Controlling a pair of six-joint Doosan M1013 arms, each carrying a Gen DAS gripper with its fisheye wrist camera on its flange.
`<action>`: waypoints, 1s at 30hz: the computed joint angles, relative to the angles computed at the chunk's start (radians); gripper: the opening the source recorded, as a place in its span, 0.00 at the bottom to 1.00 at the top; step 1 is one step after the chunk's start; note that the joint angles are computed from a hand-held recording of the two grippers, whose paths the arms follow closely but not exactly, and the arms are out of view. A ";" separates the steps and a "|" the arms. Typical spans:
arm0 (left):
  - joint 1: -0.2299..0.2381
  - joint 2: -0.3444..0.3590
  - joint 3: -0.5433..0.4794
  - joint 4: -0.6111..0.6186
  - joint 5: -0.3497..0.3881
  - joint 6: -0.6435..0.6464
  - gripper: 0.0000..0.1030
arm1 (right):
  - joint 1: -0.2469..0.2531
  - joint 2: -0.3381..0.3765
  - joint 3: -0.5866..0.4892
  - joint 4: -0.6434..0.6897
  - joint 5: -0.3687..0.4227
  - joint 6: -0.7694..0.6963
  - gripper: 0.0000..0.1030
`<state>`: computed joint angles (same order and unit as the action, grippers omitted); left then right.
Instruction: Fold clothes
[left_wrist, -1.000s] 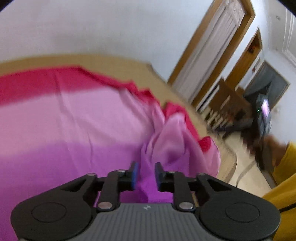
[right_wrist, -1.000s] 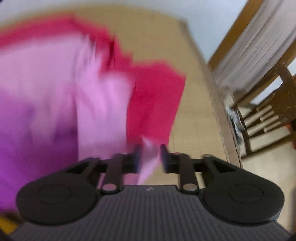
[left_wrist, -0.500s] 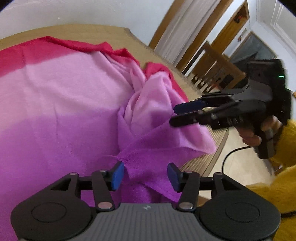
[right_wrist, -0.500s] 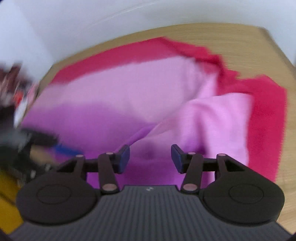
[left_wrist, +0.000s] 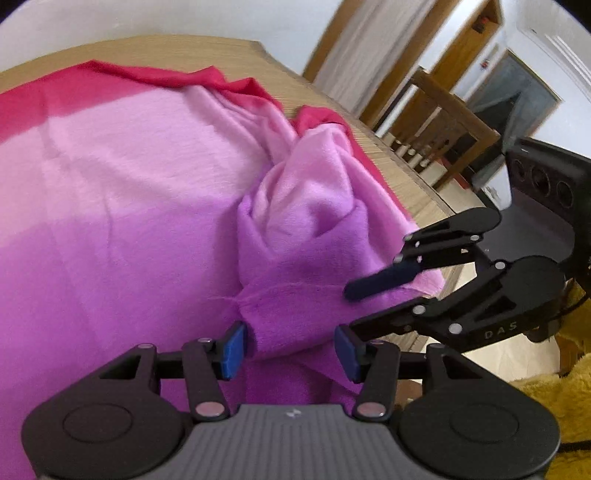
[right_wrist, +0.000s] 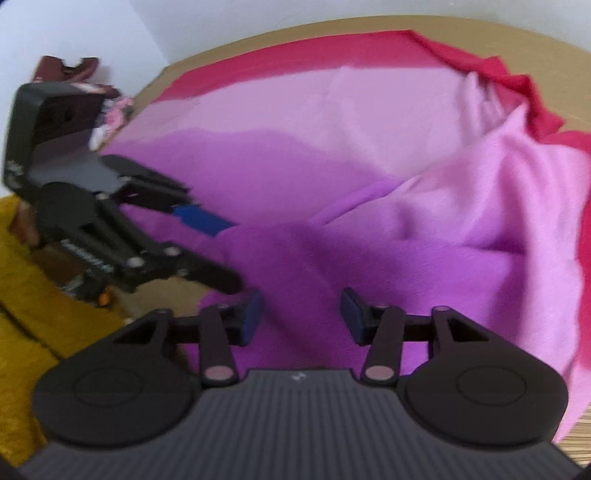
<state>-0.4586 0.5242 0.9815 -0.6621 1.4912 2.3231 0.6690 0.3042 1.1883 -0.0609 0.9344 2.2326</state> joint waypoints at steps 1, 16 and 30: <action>-0.002 -0.002 0.001 -0.003 -0.002 0.015 0.52 | -0.001 -0.005 0.008 0.025 -0.020 -0.025 0.18; -0.014 0.031 -0.023 -0.077 0.050 0.058 0.04 | 0.038 -0.046 0.015 -0.257 0.059 0.232 0.24; -0.001 0.010 -0.038 -0.108 0.029 0.049 0.04 | -0.071 0.066 -0.057 -0.626 0.429 0.580 0.35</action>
<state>-0.4595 0.5338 0.9437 -0.7699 1.5199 2.3719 0.5979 0.3706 1.1314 -0.6872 1.3631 2.8129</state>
